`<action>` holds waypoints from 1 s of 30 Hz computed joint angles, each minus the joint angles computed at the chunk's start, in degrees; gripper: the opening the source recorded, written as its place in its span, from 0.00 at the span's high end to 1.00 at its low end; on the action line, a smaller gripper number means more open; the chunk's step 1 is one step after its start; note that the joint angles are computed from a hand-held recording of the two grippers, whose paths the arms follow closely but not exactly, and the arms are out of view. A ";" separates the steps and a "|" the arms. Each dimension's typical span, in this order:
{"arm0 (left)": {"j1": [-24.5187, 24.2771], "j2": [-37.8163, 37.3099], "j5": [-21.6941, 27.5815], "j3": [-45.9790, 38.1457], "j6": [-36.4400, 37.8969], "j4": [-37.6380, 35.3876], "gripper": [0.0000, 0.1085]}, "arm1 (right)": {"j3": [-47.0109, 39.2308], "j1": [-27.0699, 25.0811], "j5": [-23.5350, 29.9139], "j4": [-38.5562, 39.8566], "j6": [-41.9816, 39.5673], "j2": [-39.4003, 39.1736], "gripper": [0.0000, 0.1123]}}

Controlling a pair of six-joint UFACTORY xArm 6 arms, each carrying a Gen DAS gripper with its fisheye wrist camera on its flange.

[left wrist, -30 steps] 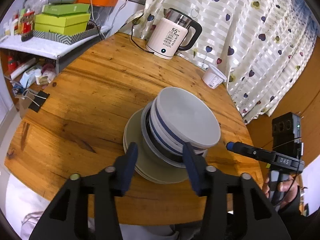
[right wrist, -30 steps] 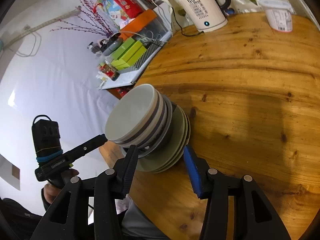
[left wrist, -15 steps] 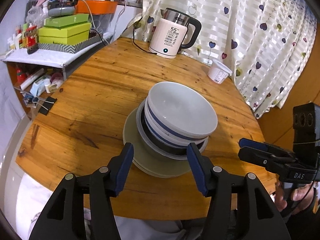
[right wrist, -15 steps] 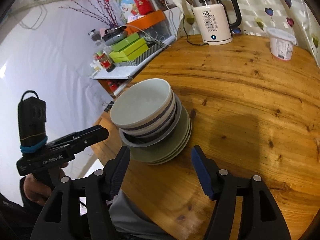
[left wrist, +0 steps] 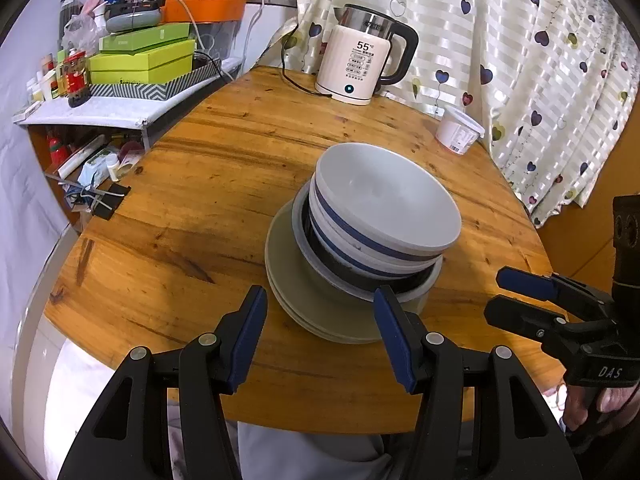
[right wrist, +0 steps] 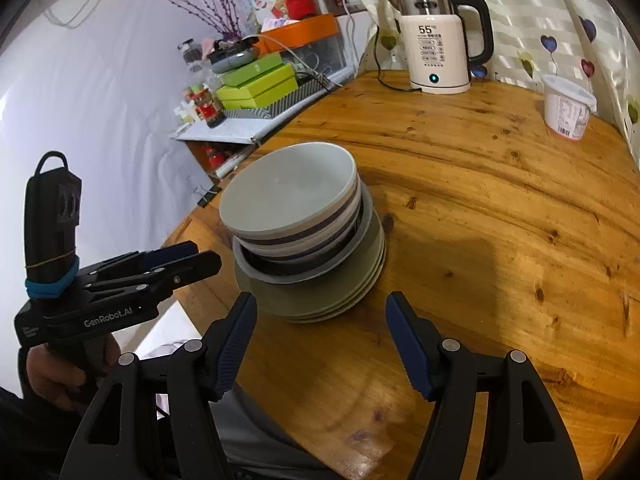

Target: Organize plates and bowls

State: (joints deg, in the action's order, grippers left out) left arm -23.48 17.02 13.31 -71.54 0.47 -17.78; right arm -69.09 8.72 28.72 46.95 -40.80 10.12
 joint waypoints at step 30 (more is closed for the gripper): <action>0.53 2.30 1.16 -1.51 -13.51 15.58 0.48 | -0.86 1.86 -1.77 -6.70 4.09 2.33 0.40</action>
